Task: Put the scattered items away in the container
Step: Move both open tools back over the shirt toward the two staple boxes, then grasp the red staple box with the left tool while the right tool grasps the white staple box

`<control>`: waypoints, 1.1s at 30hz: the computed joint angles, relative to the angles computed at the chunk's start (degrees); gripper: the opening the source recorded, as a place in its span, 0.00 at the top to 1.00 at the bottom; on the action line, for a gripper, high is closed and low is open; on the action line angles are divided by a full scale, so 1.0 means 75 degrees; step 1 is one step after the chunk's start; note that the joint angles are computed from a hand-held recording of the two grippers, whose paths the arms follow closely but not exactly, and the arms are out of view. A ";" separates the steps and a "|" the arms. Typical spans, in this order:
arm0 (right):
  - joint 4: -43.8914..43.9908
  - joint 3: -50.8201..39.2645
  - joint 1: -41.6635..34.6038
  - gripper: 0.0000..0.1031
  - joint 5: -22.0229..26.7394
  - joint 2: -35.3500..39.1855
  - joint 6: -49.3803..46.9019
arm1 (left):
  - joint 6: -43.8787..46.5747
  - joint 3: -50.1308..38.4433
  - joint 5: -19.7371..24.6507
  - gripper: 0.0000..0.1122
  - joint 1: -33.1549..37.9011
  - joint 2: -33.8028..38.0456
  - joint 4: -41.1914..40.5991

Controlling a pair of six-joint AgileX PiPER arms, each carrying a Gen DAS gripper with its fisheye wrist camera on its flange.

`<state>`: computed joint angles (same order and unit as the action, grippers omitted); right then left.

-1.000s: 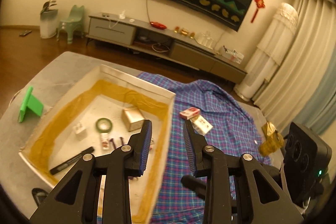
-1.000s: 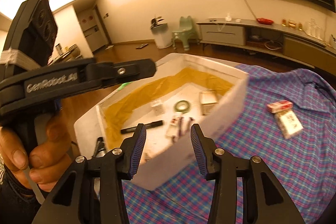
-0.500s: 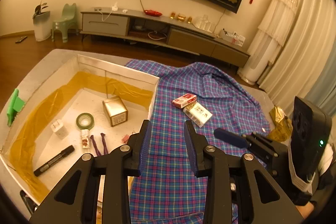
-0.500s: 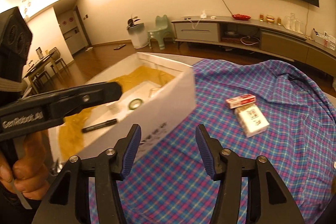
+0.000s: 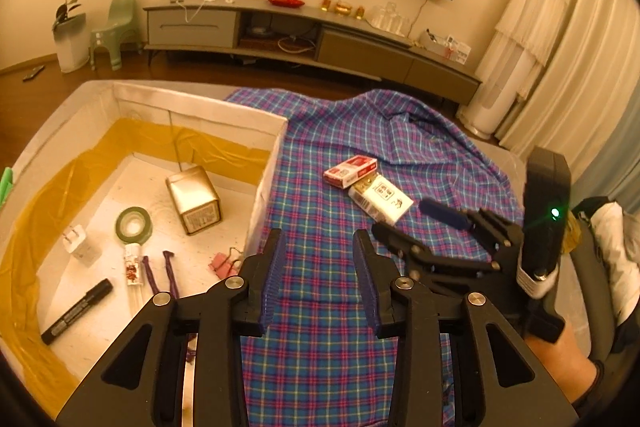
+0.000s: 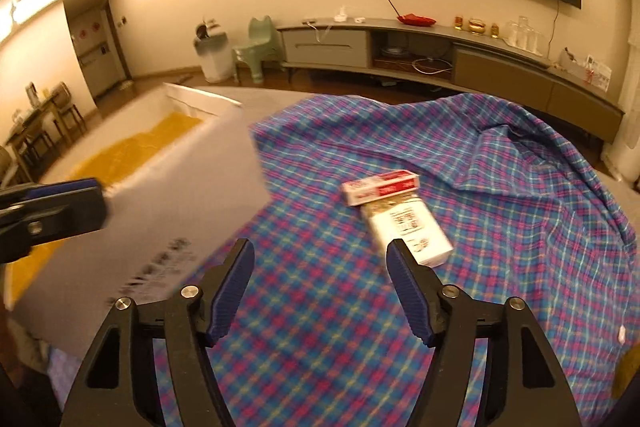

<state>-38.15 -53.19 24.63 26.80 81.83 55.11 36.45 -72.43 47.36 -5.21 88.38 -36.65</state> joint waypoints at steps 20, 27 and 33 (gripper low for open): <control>0.3010 -0.0393 -0.1977 0.49 -0.1018 0.1505 -0.4702 | -0.0996 -0.0306 -0.1344 0.53 -0.1596 0.0820 0.0811; 0.6660 0.0457 -0.2637 0.50 -0.0151 0.0295 -0.8374 | -0.1690 -0.0764 -0.1833 0.51 -0.2567 0.1462 0.1845; 0.7429 0.1505 -0.3499 0.50 0.1119 -0.1681 -0.9100 | -0.2814 -0.2349 -0.1772 0.51 -0.3034 0.3159 0.3396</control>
<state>17.57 -41.91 -1.61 35.19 69.23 -13.14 15.34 -90.05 34.07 -27.97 112.07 -11.17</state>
